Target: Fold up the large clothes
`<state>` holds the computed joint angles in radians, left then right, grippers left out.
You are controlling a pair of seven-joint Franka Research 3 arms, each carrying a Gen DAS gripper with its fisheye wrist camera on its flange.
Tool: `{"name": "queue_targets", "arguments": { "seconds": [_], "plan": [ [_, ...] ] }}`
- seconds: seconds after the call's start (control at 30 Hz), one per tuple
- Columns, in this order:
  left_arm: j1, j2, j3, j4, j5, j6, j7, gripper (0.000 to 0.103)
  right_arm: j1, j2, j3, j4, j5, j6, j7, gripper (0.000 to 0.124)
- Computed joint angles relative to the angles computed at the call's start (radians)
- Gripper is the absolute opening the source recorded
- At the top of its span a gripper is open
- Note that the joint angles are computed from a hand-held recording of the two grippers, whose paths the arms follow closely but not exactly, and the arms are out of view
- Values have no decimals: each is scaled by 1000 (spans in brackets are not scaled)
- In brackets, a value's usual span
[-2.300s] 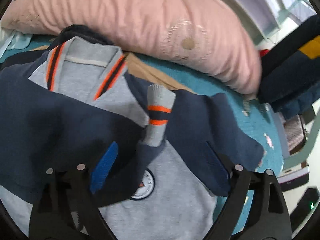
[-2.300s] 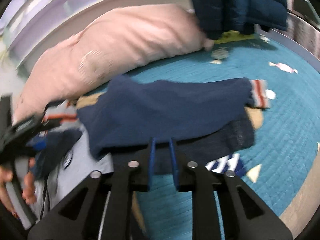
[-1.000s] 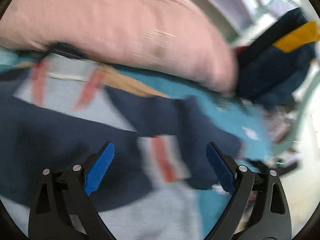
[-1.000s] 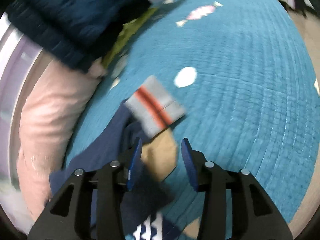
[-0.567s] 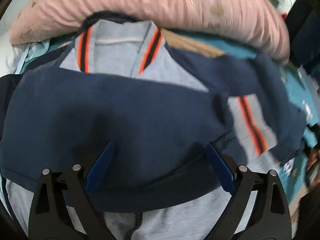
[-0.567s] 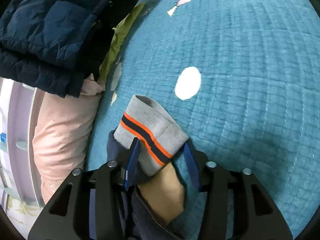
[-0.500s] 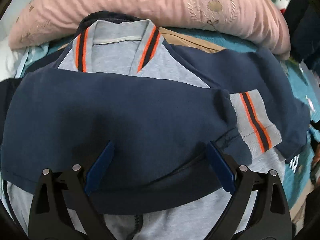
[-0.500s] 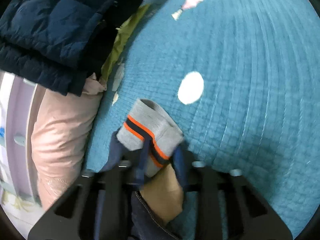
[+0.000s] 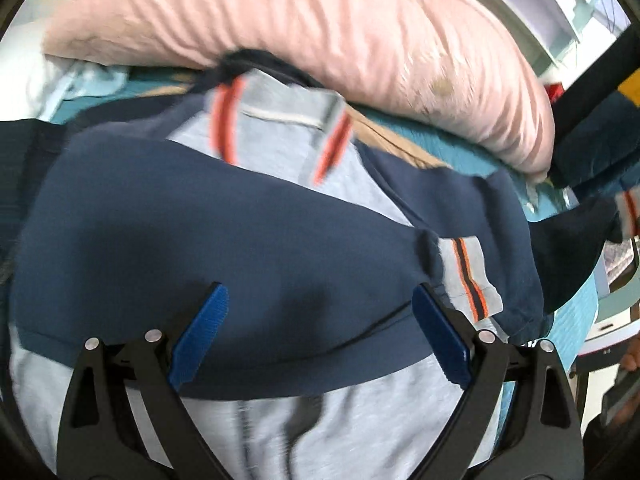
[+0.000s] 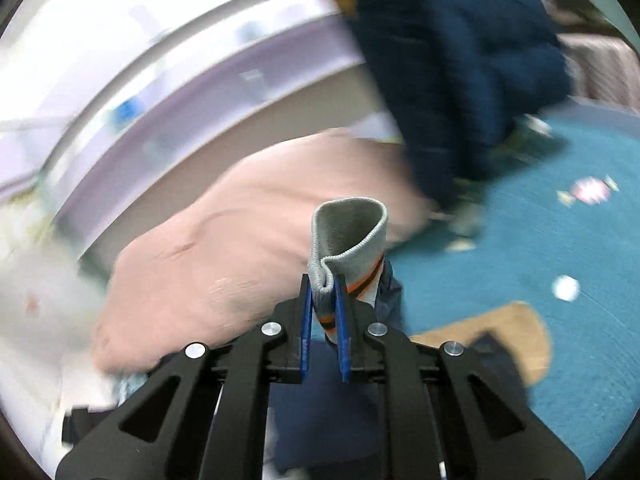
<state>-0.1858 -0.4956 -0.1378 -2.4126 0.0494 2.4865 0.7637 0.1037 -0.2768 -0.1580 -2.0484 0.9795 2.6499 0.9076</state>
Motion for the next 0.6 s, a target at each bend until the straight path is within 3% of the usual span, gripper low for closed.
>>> {"name": "queue_targets", "arguments": {
  "seconds": [0.1,0.27,0.37,0.6],
  "plan": [
    [24,-98,25,-51,6,-38,-4,93,49,-34,60,-1,-36,-28,18,10],
    [103,-249,56,-121,52,-152,-20,93,156,-47,174,-28,-165,9,55,11],
    [151,-348,88,-175,80,-212,-10,93,221,-20,229,-36,-229,27,106,11],
    [219,-501,163,-278,85,-267,42,93,333,69,324,-39,-380,48,276,11]
  ]
}}
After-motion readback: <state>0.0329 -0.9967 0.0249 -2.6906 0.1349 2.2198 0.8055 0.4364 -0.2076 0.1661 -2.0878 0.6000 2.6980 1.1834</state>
